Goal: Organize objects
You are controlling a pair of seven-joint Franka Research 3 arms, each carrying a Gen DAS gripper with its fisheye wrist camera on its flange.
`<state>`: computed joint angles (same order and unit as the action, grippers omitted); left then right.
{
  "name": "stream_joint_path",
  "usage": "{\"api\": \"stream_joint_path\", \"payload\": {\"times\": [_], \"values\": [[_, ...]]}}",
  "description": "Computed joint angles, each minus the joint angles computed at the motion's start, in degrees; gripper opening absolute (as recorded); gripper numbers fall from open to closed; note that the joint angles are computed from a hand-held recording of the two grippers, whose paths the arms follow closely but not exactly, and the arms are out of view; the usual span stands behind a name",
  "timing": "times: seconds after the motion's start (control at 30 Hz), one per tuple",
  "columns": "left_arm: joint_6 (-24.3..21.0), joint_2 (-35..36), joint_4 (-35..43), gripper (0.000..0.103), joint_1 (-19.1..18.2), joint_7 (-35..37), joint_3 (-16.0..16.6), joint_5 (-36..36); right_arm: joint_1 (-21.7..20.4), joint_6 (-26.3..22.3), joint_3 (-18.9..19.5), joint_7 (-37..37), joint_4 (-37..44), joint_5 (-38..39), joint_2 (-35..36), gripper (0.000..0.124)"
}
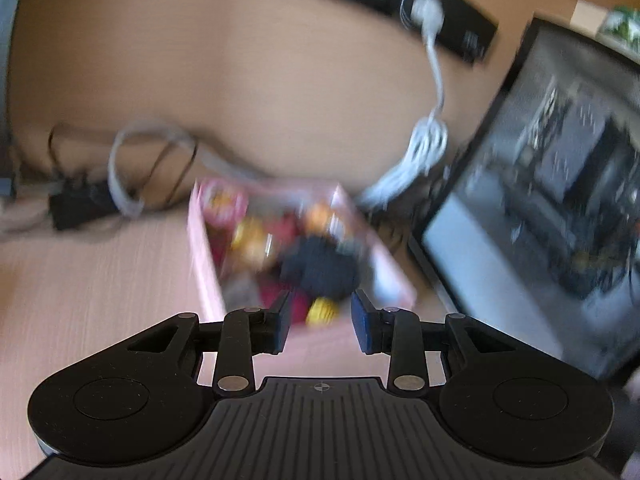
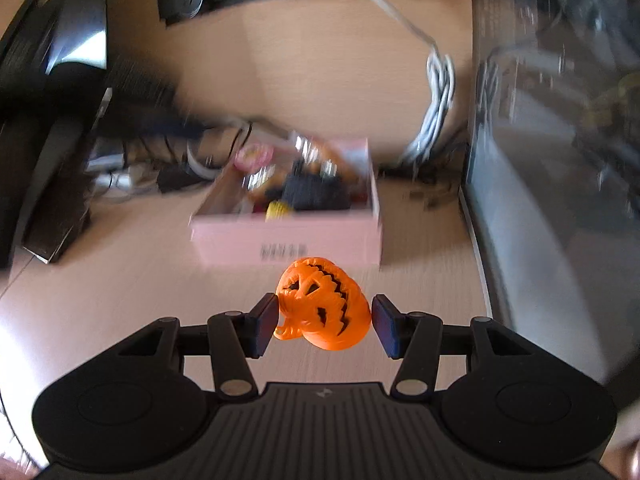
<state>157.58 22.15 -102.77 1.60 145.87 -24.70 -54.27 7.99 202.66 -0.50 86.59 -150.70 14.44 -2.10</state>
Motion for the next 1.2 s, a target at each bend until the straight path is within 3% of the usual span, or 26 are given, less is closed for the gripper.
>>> {"api": "stream_joint_path", "payload": {"times": [0.07,0.33,0.37,0.4,0.43,0.53,0.57,0.7,0.83,0.9,0.93,1.03,1.07,1.1,1.17,1.2], "values": [[-1.49,-1.01,-2.55,0.035,0.21,-1.65,0.98,1.15,0.08,1.54,1.03,-4.73,3.17,5.61,1.35,0.051],[-0.39,-3.02,-7.53,0.035,0.28,-6.51,3.19,0.43,0.29,11.6,0.33,-6.49,19.55,8.07,12.89,0.054],[-0.15,-3.06,-7.66,0.035,0.2,-7.26,3.46,0.74,0.68,11.03,0.02,-7.78,21.54,9.63,14.38,0.068],[0.13,-2.97,-7.61,0.035,0.22,-7.72,3.59,0.92,1.43,9.06,-0.42,-9.72,23.55,11.97,15.6,0.074],[0.6,-2.98,-7.72,0.035,0.4,-7.88,3.57,0.77,1.22,7.3,-0.37,-9.72,24.34,12.58,16.14,0.075],[1.42,-2.54,-7.58,0.035,0.46,-9.92,3.77,1.69,-5.31,4.13,3.75,0.72,20.62,1.2,14.97,0.075],[1.65,-2.26,-7.39,0.035,0.58,-10.53,3.7,1.87,-5.07,4.18,3.69,0.91,19.16,0.59,14.7,0.075],[4.1,-1.3,-6.07,0.035,2.1,-7.74,1.0,-1.28,-1.51,1.62,1.38,-3.46,15.05,3.03,14.09,0.075],[5.27,1.35,-1.97,0.035,0.74,-7.96,0.74,0.81,4.95,1.31,-2.52,-13.43,13.84,12.56,14.83,0.075],[7.45,4.0,1.15,0.035,-2.18,-12.83,2.71,7.17,6.6,1.14,-3.31,-17.05,14.48,16.46,15.37,0.075],[8.19,5.71,3.28,0.035,-5.17,-17.79,5.57,12.4,7.43,0.91,-3.77,-18.79,14.96,18.52,15.57,0.075],[5.44,10.26,9.3,0.036,-10.45,-28.03,11.52,23.1,10.9,1.22,-5.84,-25.69,17.74,25.58,17.52,0.075],[4.39,11.56,11.02,0.036,-13.27,-32.6,14.98,27.55,12.61,1.64,-6.98,-28.9,19.22,28.56,18.79,0.074],[3.97,12.29,11.82,0.045,-15.64,-36.87,17.99,31.57,14.84,1.82,-8.57,-32.92,21.13,32.58,20.1,0.074],[5.38,12.7,11.39,0.07,-16.5,-39.25,19.42,34.75,18.97,1.3,-11.88,-41.01,25.66,40.65,23.14,0.069],[7.03,12.64,10.64,0.076,-16.37,-39.25,19.43,36.13,19.81,0.62,-12.64,-43.54,27.39,43.16,24.09,0.067]]}}
